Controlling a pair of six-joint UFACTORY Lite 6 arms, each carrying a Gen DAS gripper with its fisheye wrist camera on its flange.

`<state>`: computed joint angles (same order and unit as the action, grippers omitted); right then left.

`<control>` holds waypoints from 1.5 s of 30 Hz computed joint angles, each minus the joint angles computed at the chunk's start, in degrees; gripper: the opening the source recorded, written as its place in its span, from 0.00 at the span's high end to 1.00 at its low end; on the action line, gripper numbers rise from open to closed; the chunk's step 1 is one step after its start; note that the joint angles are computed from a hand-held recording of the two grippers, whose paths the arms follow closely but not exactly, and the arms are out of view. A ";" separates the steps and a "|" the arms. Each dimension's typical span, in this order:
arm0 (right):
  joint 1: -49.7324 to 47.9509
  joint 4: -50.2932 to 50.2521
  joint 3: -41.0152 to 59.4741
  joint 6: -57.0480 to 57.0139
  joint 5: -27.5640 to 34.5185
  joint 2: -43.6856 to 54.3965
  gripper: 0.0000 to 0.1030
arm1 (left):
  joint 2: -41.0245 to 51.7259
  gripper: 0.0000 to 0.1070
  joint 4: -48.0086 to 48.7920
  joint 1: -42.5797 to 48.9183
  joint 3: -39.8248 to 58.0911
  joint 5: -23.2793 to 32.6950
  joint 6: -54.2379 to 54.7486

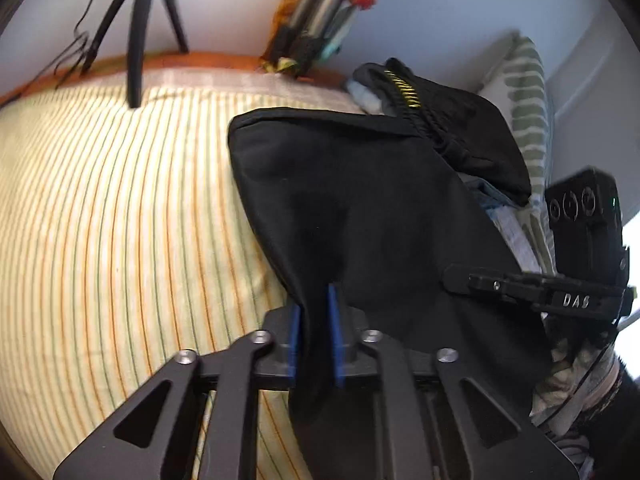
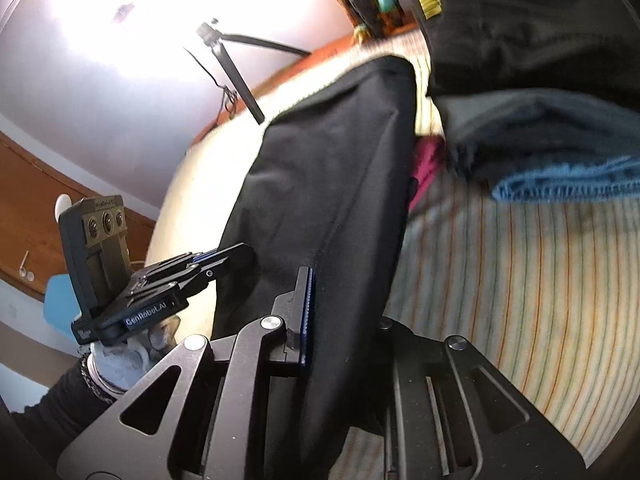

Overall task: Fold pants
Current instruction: 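Lift the trousers with both grippers onto the clothes stack and open both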

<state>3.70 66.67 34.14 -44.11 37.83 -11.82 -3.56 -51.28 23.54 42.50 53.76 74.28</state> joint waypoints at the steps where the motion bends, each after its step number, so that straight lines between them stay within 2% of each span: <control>1: -0.73 0.64 -0.33 -1.27 0.06 0.77 0.79 | 0.60 0.83 -0.13 0.12 0.43 0.55 -0.09; 2: -1.68 1.04 -0.42 -2.16 0.25 1.87 0.74 | 0.75 0.77 -0.05 -0.16 0.57 0.26 -0.29; 3: -2.26 1.14 -0.66 -2.68 -0.23 2.24 0.68 | 0.84 0.62 0.11 -0.91 0.76 -0.80 -0.93; 4: -2.73 -0.32 -0.94 -1.92 -1.40 2.20 0.52 | 1.18 0.55 0.26 -1.93 0.87 -2.56 -2.07; 5: -2.73 -0.71 -1.32 -1.94 -3.15 2.13 0.46 | 1.95 0.55 -0.43 -2.20 1.00 -2.68 -2.19; 6: -3.86 1.31 -1.85 -4.35 -2.69 2.55 0.46 | 3.39 0.55 -1.51 -2.24 1.38 -2.07 -1.70; 7: -5.22 4.66 -2.31 -7.68 -1.24 3.88 0.48 | 4.60 0.56 -2.70 -2.59 1.46 -2.01 -1.27; 9: -6.35 7.75 -3.02 -10.94 1.08 4.70 0.69 | 4.51 0.73 -4.79 -3.20 0.63 -2.81 -0.02; 10: -5.94 8.17 -2.70 -11.34 1.82 5.15 0.76 | 3.61 0.75 -5.43 -3.60 -0.15 -3.48 0.51; 12: -2.14 4.19 -1.76 -6.14 -1.91 2.04 0.81 | 1.18 0.85 -5.75 -3.74 -1.20 -3.45 0.86; 14: 0.04 0.50 -1.65 -2.47 -3.77 -1.15 0.84 | -0.42 0.89 -5.22 -3.04 -1.04 -1.83 0.98; 21: 2.33 -11.36 -2.20 10.13 -3.41 -13.18 0.85 | -8.27 0.91 -3.78 -1.53 -0.48 3.83 -0.66; 25: -1.60 -15.99 0.56 13.13 1.31 -17.46 0.85 | -10.63 0.91 -4.67 -3.83 3.02 6.34 -3.25; 29: -9.73 -19.55 5.76 12.21 8.52 -19.86 0.85 | -9.28 0.91 -6.83 -10.84 8.79 5.03 -7.27; 35: -24.95 -21.24 18.06 4.63 17.02 -13.48 0.85 | -2.00 0.91 -9.10 -26.51 20.28 -4.01 -13.81; 40: -35.69 -21.03 30.48 -1.24 21.72 -2.65 0.85 | 11.21 0.91 -8.92 -36.67 35.46 -9.17 -20.30; 45: -40.11 -21.48 43.92 -3.81 21.69 11.81 0.85 | 21.18 0.91 -6.05 -43.54 46.78 -14.21 -25.73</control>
<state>-36.41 45.18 78.06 -47.92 59.52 0.00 17.63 -57.33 -20.01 89.28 39.55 48.55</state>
